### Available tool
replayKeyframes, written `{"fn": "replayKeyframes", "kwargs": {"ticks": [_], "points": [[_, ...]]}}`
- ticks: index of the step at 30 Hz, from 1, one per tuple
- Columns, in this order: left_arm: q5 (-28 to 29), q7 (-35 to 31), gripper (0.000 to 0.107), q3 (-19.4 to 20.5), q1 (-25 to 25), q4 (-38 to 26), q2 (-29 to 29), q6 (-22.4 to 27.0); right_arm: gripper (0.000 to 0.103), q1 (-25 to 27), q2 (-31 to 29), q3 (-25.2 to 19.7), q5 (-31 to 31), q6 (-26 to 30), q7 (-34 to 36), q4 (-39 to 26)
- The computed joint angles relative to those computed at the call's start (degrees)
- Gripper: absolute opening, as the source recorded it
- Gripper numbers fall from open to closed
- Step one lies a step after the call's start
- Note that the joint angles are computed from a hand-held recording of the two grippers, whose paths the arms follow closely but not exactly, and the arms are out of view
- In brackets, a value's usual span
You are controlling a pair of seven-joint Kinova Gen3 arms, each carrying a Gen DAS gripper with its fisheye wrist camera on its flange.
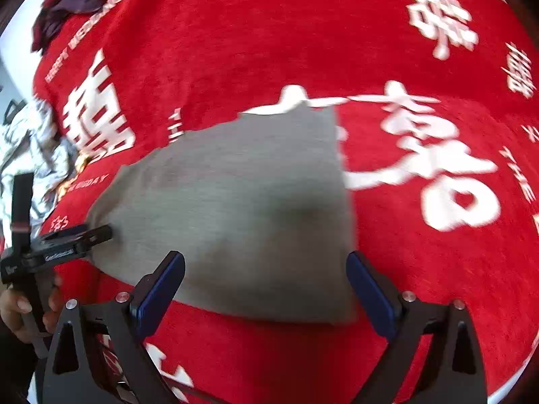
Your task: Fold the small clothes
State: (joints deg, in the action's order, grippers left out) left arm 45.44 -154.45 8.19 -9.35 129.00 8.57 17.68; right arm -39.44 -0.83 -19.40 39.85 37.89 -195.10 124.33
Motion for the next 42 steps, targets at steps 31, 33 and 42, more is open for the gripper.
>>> {"fn": "replayKeyframes", "kwargs": {"ticks": [31,33,42], "points": [[-15.83,14.00,0.101,1.19,-6.76,-31.41,20.59,20.69,0.098,9.45,5.65,12.38,-1.96,-8.68,23.67,-1.71],[-16.95,14.81,0.101,0.99,-5.39,-32.94,21.33,21.17,0.098,9.66,5.28,11.87,-1.86,-8.33,23.51,-1.37],[-23.77,22.84,0.050,-0.56,-1.10,-41.71,27.82,28.91,0.098,9.82,3.97,10.29,-0.09,-9.53,17.78,1.09]]}}
